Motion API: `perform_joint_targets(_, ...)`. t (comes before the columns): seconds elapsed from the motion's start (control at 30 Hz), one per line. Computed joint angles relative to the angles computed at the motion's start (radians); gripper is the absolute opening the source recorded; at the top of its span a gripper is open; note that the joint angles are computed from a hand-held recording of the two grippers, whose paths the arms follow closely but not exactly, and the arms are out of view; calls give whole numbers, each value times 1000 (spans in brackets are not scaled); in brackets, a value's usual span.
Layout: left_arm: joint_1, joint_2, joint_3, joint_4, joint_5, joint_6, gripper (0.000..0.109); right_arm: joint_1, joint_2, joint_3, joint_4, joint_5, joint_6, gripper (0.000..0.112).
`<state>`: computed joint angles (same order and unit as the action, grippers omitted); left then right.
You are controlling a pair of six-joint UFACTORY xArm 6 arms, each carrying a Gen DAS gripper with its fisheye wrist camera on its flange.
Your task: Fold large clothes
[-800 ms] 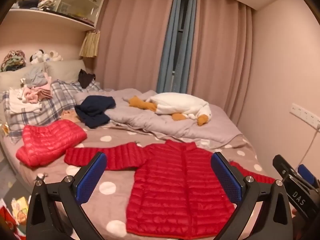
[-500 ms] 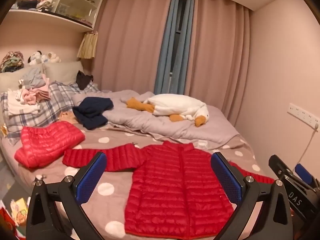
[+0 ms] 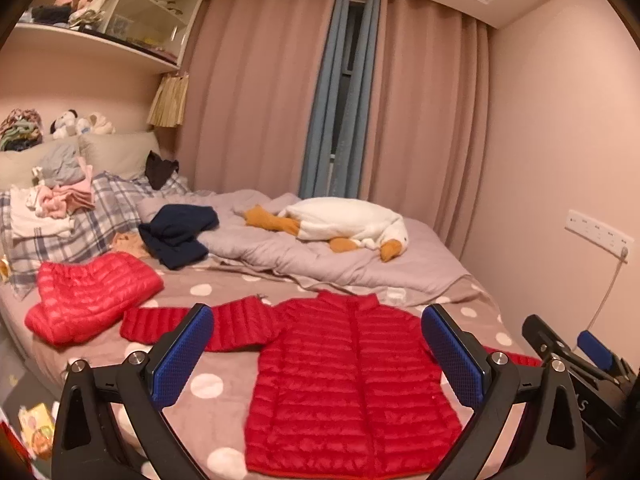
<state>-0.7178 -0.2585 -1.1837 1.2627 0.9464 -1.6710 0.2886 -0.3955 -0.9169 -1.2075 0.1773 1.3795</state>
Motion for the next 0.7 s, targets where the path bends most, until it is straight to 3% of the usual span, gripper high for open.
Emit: perform_joint_targets(0.7, -12, -8, 8, -4, 17, -14, 103, 1, -24, 24, 14, -3, -20, 103)
